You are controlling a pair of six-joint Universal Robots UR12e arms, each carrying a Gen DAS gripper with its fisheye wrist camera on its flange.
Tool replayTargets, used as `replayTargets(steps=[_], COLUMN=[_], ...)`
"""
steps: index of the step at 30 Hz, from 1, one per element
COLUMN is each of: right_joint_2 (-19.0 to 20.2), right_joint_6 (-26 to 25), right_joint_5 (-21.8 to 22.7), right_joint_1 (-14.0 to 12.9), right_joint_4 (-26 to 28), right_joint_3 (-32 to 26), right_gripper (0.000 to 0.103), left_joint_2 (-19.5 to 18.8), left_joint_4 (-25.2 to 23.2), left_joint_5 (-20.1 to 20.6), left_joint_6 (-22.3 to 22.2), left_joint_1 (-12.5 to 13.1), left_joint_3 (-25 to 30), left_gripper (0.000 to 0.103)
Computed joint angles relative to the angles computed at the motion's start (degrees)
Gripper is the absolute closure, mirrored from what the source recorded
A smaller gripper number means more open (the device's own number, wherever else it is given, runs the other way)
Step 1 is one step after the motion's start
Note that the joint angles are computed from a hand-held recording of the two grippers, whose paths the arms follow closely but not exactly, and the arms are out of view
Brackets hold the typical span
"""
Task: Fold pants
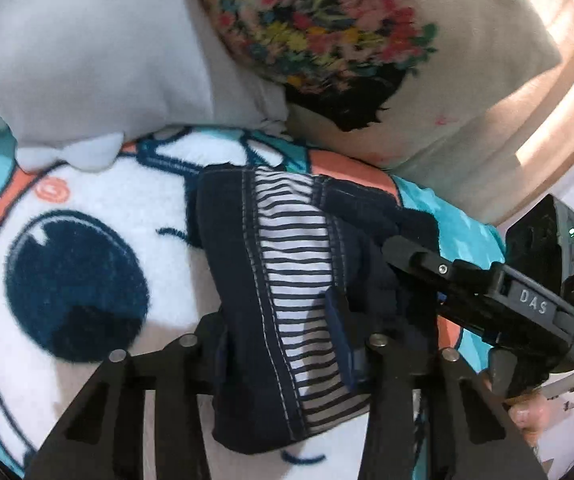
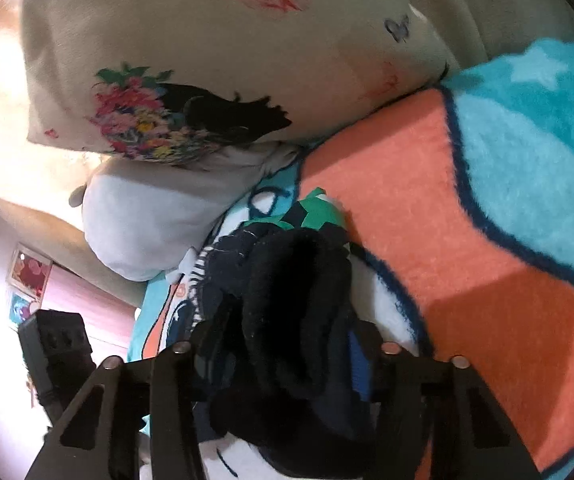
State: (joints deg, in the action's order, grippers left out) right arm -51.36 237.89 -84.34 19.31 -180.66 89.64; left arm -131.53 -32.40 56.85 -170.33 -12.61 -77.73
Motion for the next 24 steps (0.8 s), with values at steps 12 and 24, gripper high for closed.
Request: replayTargets(steps=[12, 24], right_joint_2=[-2.01, -1.17], right_joint_6=[-3.99, -4.15], right_joint_5=[-3.99, -5.28], right_joint_1=[2.52, 2.94], right_joint_4=[-2.43, -1.76], right_joint_3=[0.13, -0.02], right_gripper=[0.056, 0.055], left_joint_2=[4.04, 2.63], left_joint_4=[6.56, 7.63], left_joint_5=[2.58, 5.96], left_joint_6=[-1.48, -2.13], left_joint_1=[0.43, -0.39], left_joint_3=[-5.97, -4.34], left_gripper=[0.063, 0.062])
